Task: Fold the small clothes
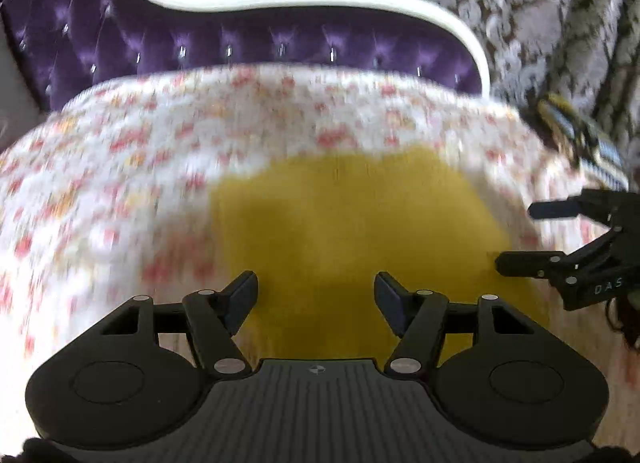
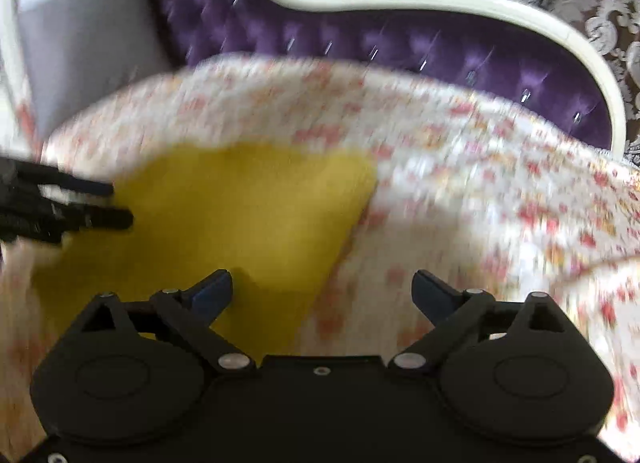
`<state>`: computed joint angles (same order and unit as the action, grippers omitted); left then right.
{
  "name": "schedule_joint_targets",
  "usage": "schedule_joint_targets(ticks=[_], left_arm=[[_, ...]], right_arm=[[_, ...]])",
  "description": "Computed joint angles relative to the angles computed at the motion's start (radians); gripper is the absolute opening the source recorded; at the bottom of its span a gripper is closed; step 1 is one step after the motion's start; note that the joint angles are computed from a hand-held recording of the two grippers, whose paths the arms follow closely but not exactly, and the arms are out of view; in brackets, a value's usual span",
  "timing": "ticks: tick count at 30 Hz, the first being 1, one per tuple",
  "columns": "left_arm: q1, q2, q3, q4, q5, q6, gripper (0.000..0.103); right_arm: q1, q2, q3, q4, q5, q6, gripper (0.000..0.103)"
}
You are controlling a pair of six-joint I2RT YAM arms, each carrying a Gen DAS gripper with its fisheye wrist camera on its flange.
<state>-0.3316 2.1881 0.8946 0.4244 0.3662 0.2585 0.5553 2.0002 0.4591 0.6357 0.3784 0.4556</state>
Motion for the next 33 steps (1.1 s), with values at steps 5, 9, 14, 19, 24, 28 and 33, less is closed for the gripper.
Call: schedule_joint_targets(ticks=[5,9,14,19,24,28,33], left_arm=[[0.041,-0.048,-0.161,0.051,-0.001,0.012,0.063],[0.069,-0.145,-0.274,0.130,-0.004,-0.076,0.074],[0.034,-0.262,-0.395,0.238,-0.060,-0.246,0.097],[-0.010,-0.352,-0.481,0.267,-0.099,-0.320,0.099],[-0.062,-0.444,-0.558,0.276,-0.158,-0.335,0.099],[-0.119,-0.515,-0.580,0.232,-0.250,-0.350,0.098],[-0.238,-0.582,-0.569,0.126,-0.474,-0.353,0.098]], right_arm=[[0.160,-0.038,-0.053,-0.096,0.079,0.122,0.097],[0.263,-0.146,-0.107,-0.141,0.202,0.276,0.103],[0.375,-0.239,-0.090,-0.280,0.323,0.463,0.103],[0.467,-0.253,-0.034,-0.439,0.384,0.591,0.103],[0.534,-0.272,-0.028,-0.496,0.402,0.689,0.103],[0.585,-0.281,0.003,-0.587,0.434,0.774,0.103],[0.620,-0.293,0.051,-0.725,0.487,0.851,0.103]])
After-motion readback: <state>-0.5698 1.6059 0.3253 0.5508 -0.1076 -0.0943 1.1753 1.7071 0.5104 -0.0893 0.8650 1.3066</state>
